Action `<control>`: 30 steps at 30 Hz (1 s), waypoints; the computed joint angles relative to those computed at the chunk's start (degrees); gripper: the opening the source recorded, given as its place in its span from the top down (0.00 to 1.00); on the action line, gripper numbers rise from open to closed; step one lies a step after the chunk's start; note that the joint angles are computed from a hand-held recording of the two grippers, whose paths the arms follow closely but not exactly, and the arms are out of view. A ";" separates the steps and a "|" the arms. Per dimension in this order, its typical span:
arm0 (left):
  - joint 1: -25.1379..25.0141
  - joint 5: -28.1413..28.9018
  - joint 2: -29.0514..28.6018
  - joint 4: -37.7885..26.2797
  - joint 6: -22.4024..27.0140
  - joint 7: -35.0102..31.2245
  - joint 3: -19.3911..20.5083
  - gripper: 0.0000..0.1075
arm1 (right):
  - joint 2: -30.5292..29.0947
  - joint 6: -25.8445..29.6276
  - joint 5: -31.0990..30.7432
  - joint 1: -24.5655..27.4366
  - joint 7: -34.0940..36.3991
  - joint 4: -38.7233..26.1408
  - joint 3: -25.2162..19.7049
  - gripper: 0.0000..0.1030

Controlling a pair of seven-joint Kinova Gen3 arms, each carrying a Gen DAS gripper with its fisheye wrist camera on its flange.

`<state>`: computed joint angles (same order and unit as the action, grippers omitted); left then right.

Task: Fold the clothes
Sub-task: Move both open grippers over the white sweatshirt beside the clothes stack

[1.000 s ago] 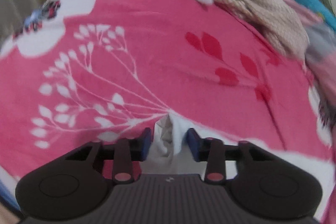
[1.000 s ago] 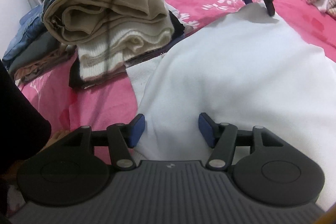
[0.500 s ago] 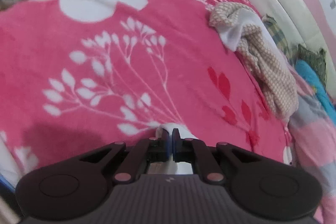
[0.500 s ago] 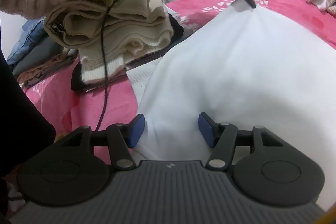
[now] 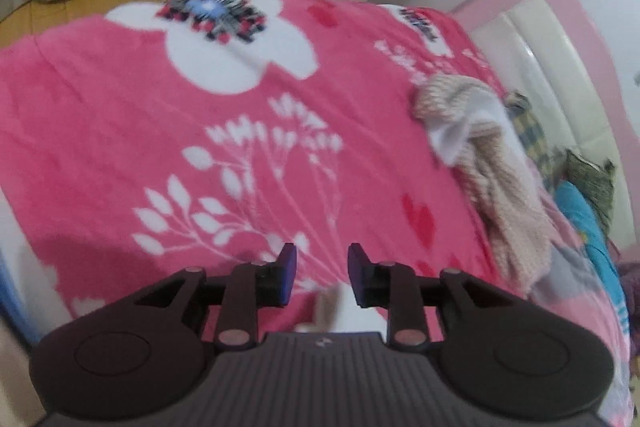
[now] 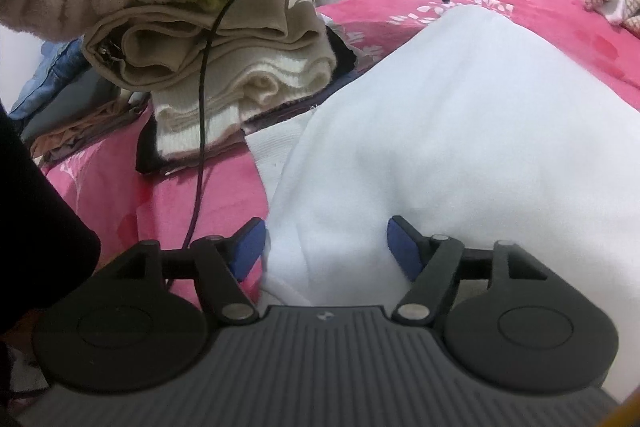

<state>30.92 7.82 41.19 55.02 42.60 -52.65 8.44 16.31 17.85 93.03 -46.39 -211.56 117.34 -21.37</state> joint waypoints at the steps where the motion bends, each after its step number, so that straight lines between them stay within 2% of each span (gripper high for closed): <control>1: -0.28 0.11 -0.93 0.29 0.53 -1.17 0.74 0.70 | -0.39 -0.14 -2.33 0.41 1.40 -0.36 -0.23 0.34; 3: -0.70 0.18 -3.70 1.22 1.98 -5.36 2.56 0.64 | -2.16 -1.23 -6.99 -0.37 2.64 -0.50 1.61 0.34; 5: -0.41 -0.81 -7.34 3.50 2.31 -9.66 3.68 0.49 | -4.41 -2.05 -11.65 -1.45 4.34 -0.16 3.74 0.34; 6: 0.44 -1.61 -9.86 6.08 1.19 -11.58 3.30 0.45 | -5.67 -1.67 -13.98 -0.76 5.69 0.10 3.20 0.34; 8: 3.42 -5.10 -14.98 11.39 -1.03 -13.43 1.45 0.27 | -7.95 0.90 -18.64 3.00 8.57 0.41 -1.04 0.34; 10: 5.53 -8.38 -19.18 16.70 -3.25 -14.17 0.89 0.24 | -9.67 4.41 -23.30 7.83 10.43 0.18 -6.35 0.34; 12: 5.49 -8.63 -21.82 20.79 -3.73 -16.28 2.43 0.24 | -10.93 7.83 -27.96 12.77 11.51 -0.46 -11.34 0.34; 14: 5.21 -7.28 -22.11 22.13 -1.41 -17.75 4.09 0.24 | -11.72 9.24 -32.62 15.46 13.18 -1.43 -12.81 0.34; 15: 5.82 -7.21 -21.80 22.77 -0.72 -17.29 4.23 0.24 | -12.10 9.49 -34.95 15.43 14.25 -1.95 -11.95 0.34; 17: 7.48 -7.75 -20.98 23.92 0.51 -15.83 4.20 0.24 | -12.94 9.27 -39.61 12.74 16.85 -2.91 -7.39 0.34; 19: 11.03 -11.20 -19.78 24.96 1.36 -12.13 2.64 0.24 | -13.49 8.39 -43.47 9.43 18.23 -3.88 -2.08 0.34; 22: 15.68 -17.78 -18.69 27.35 1.36 -6.47 0.20 0.24 | -13.48 5.72 -44.97 4.37 16.33 -4.31 5.38 0.34; 25: 17.33 -21.75 -18.35 29.84 -0.97 -1.59 -1.00 0.24 | -12.54 3.24 -45.52 4.19 16.26 -5.00 7.07 0.34; 30: 14.59 -20.40 -18.25 33.85 -7.27 1.45 -0.40 0.24 | -10.05 -0.18 -50.55 4.25 23.79 -6.63 8.73 0.34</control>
